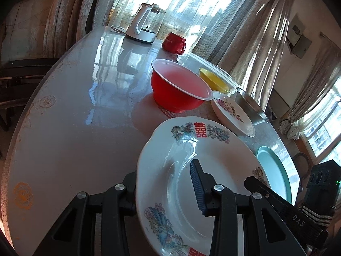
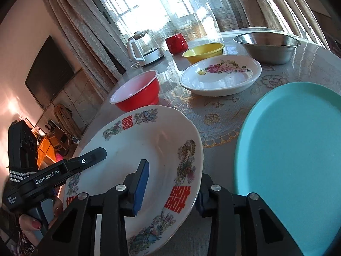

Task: Organize plates and bowls
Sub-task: 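Close both grippers on the large plate's rim and lift it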

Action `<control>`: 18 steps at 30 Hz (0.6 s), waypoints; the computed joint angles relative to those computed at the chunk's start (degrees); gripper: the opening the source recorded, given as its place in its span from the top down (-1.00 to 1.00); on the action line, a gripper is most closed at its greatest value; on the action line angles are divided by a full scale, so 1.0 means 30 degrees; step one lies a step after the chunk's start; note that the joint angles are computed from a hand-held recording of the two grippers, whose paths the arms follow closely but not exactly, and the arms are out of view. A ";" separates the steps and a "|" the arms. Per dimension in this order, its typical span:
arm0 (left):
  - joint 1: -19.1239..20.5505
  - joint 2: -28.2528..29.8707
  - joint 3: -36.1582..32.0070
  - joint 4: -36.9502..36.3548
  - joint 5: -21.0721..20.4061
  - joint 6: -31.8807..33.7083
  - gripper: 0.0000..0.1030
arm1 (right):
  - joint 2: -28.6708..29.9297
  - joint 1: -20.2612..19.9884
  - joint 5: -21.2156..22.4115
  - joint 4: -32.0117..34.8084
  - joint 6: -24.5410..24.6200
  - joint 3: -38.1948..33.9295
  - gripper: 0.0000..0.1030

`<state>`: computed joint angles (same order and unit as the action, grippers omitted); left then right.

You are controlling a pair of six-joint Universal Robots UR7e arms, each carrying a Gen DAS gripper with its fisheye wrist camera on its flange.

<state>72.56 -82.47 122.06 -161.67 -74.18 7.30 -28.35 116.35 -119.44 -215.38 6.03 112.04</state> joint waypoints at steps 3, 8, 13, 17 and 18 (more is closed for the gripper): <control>-0.0086 -0.0121 0.0192 -0.0362 -0.0169 0.0379 0.23 | 0.0020 -0.0002 0.0236 -0.0623 -0.0053 0.0151 0.34; -0.0177 -0.0233 0.0363 -0.0737 -0.0348 0.0749 0.23 | 0.0009 -0.0050 0.0510 -0.0846 -0.0213 0.0204 0.39; -0.0343 -0.0428 0.0609 -0.0862 -0.0690 0.1491 0.23 | 0.0119 -0.0055 0.0732 -0.1510 -0.0623 0.0320 0.42; -0.0461 -0.0433 0.0652 -0.0832 -0.0427 0.1555 0.23 | 0.0142 -0.0022 0.0643 -0.1601 -0.0602 0.0336 0.42; -0.0468 -0.0411 0.0618 -0.0748 -0.0357 0.1511 0.23 | 0.0136 -0.0025 0.0634 -0.1566 -0.0616 0.0333 0.42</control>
<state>71.15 -83.70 123.91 -163.91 -75.25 11.83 -27.94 116.27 -117.54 -220.08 4.18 113.03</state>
